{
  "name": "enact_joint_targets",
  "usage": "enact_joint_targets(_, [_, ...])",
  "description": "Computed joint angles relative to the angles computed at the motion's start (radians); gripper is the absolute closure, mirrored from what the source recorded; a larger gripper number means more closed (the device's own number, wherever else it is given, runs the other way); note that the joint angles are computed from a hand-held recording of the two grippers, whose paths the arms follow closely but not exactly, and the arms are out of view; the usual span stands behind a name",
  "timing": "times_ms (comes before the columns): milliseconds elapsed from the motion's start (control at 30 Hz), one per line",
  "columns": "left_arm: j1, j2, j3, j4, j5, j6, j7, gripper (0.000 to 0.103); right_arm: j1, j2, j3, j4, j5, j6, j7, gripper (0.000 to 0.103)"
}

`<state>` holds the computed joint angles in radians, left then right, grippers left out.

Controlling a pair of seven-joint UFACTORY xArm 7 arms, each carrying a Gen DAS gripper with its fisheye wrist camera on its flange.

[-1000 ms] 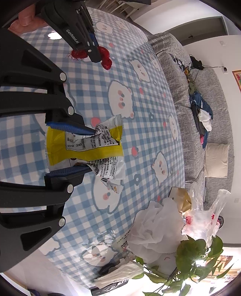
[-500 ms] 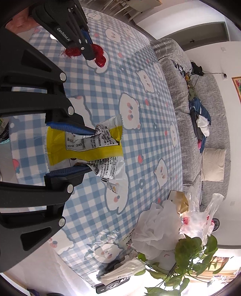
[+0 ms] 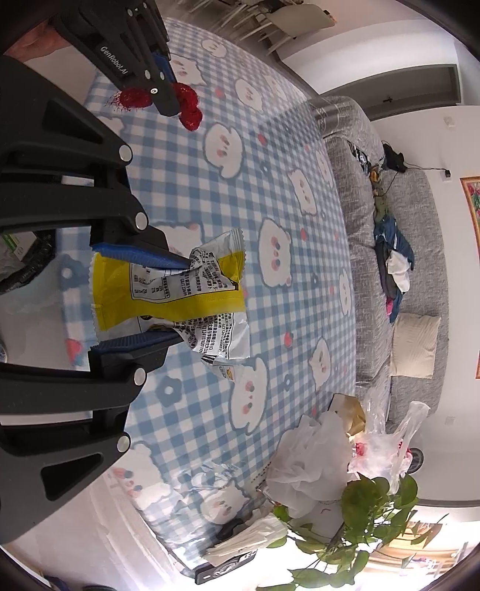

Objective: Collect trash
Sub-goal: 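Carry the red mesh net and the yellow wrapper down over the trash bin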

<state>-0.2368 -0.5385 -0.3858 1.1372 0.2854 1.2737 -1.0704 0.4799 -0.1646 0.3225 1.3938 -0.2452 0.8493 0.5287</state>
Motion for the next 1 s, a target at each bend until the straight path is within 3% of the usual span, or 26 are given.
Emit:
enact_joint_targets(533, [-0.035, -0.164, -0.087, -0.081, -0.052, 0.092, -0.064, 0.086, -0.002, -0.184, 0.026, -0.188, 0.097, -0.038, -0.024, 0.072])
enact_joint_targets(1000, [-0.095, -0.311, -0.145, -0.22, -0.168, 0.103, -0.145, 0.086, -0.005, -0.389, 0.038, -0.416, 0.165, -0.042, -0.064, 0.072])
